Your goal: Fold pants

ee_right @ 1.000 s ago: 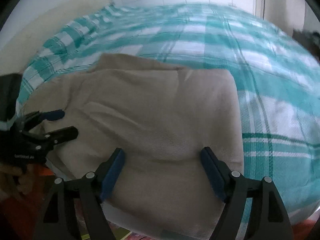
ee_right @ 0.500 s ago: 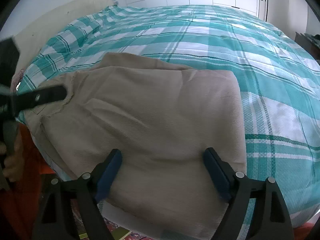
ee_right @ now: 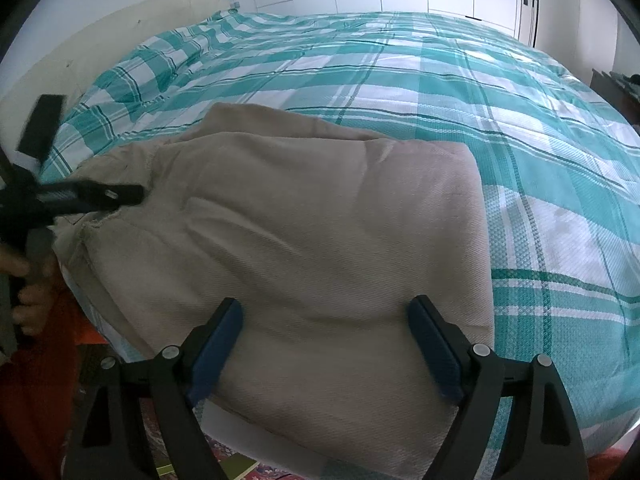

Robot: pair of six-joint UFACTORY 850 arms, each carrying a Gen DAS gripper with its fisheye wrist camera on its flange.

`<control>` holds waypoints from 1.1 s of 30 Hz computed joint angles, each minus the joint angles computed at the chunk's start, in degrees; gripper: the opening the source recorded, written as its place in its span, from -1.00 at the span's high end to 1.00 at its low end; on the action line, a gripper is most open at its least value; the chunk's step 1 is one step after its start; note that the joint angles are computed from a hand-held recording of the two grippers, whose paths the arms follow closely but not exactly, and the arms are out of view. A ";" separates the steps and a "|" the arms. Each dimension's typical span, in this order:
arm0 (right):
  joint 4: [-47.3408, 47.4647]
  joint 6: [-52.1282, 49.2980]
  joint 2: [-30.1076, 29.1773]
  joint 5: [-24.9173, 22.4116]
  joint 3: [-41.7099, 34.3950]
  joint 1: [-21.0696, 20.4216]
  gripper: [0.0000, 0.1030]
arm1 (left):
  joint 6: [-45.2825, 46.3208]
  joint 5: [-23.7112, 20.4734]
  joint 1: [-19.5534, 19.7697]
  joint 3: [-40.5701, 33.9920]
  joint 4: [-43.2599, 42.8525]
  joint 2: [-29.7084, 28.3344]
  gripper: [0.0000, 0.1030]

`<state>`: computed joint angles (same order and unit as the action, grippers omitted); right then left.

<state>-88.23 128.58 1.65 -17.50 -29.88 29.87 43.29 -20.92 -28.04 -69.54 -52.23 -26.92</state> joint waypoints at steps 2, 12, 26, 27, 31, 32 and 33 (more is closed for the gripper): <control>-0.19 0.20 0.00 0.05 0.01 -0.02 -0.66 | 10.39 0.21 -0.42 2.69 -8.04 2.70 -0.77; -0.33 0.09 0.04 -0.24 0.08 0.12 -0.67 | 2.74 0.24 -5.42 2.39 9.00 0.24 -0.82; -1.38 0.82 -0.18 -1.23 0.14 0.66 -0.68 | 3.24 -0.43 -5.08 2.61 9.46 0.23 -0.82; -1.36 0.84 -0.21 -1.33 0.12 0.75 -0.68 | 3.32 -0.39 -5.09 2.60 9.42 0.18 -0.82; 4.04 -4.95 0.10 -2.11 -0.56 1.26 -0.67 | 3.68 -0.35 -5.06 2.62 8.84 0.10 -0.82; 6.54 -6.96 0.69 -4.17 -0.90 2.18 -0.66 | 4.10 -0.66 -4.92 2.54 8.24 -0.01 -0.83; 7.11 -6.57 1.31 -6.71 -0.96 3.37 -0.66 | 4.25 -0.75 -4.90 2.52 8.03 -0.04 -0.83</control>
<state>-81.12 122.01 2.96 -24.21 -30.83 33.25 47.55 -21.67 -32.94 -67.02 -44.20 -26.97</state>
